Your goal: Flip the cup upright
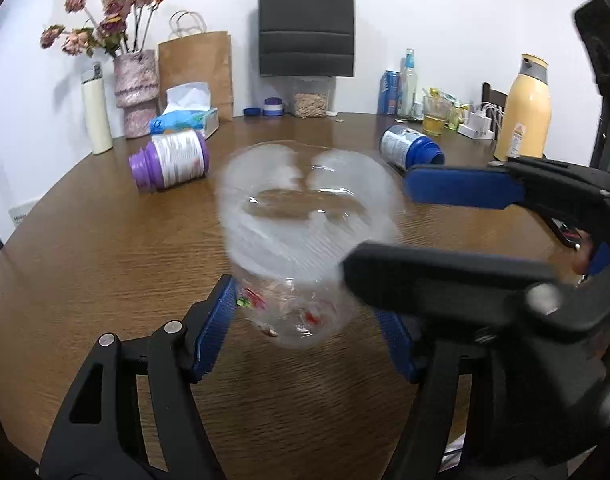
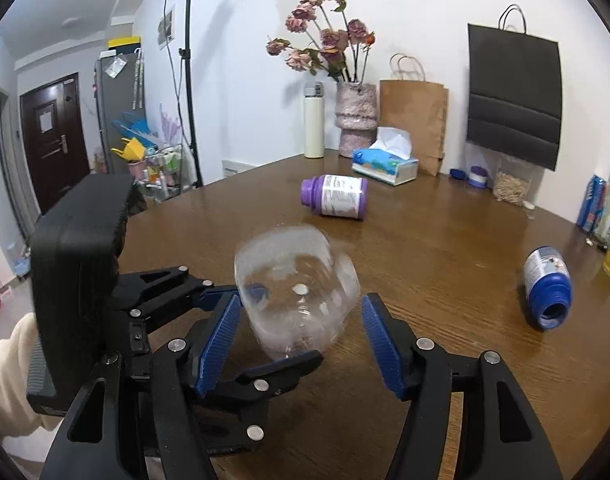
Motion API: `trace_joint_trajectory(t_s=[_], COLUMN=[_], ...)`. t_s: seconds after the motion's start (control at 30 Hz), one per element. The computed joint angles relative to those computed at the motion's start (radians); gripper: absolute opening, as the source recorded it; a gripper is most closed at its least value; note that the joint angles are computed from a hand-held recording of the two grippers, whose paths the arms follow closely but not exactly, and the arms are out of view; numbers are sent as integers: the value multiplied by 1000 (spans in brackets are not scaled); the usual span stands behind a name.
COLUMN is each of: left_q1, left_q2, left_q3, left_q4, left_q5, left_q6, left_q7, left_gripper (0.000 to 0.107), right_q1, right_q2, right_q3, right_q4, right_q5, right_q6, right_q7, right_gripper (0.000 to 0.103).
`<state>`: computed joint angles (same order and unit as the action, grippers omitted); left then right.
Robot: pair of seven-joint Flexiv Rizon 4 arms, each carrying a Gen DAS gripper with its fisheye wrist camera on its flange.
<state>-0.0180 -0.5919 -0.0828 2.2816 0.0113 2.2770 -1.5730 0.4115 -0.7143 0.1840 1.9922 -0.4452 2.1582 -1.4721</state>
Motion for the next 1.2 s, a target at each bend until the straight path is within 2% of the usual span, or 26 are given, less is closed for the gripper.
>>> trace_joint_trajectory(t_s=[0.07,0.13,0.3,0.33,0.37,0.43,0.5,0.57,0.63,0.7,0.87,0.97,1.03,1.1,1.2], left_q1=[-4,-8,-24,-17,-27,-75,-85,-68,-69,-56,-49,-106,-164,-231,-316], left_q2=[-3,-11,9,17,23,31,37,42,39,41,44,54,76,94,87], left_q3=[4,10,29,31,43,89,104,100,100,90,87,97,96,92,73], left_q4=[2,3,31,47,65,119,165,179,182,178,176,185,213,254,327], left_q5=[-11,-17,-38,-27,-40,-113,-154,-159,-192,-206,-204,-298,-403,-502,-590], left_q6=[2,28,50,70,98,206,292,314,331,318,323,331,341,377,495], left_q7=[-6,-12,-2,-7,-6,0,-9,-16,-17,-31,-52,-19,-4,6,-24], left_gripper=[75,80,91,95,102,103,103,103,103,103,103,103,103,103,103], right_q1=[-18,-34,-6,-1,0,31,79,91,69,79,82,75,91,102,148], right_q2=[2,3,19,27,33,52,71,75,65,64,69,72,79,82,81], right_q3=[13,24,-5,-11,-15,-50,-97,-110,-95,-105,-104,-97,-103,-99,-105], right_q4=[5,7,23,30,36,53,61,54,42,32,40,47,67,109,188], right_q5=[-15,-33,24,45,60,138,241,288,285,302,315,315,346,384,483], right_q6=[2,4,32,41,48,61,43,18,7,-10,13,29,52,132,271], right_q7=[8,22,14,14,15,0,-17,-15,0,1,-13,-16,-23,-43,-106], right_gripper=[71,80,80,80,80,81,81,81,81,81,81,81,81,81,81])
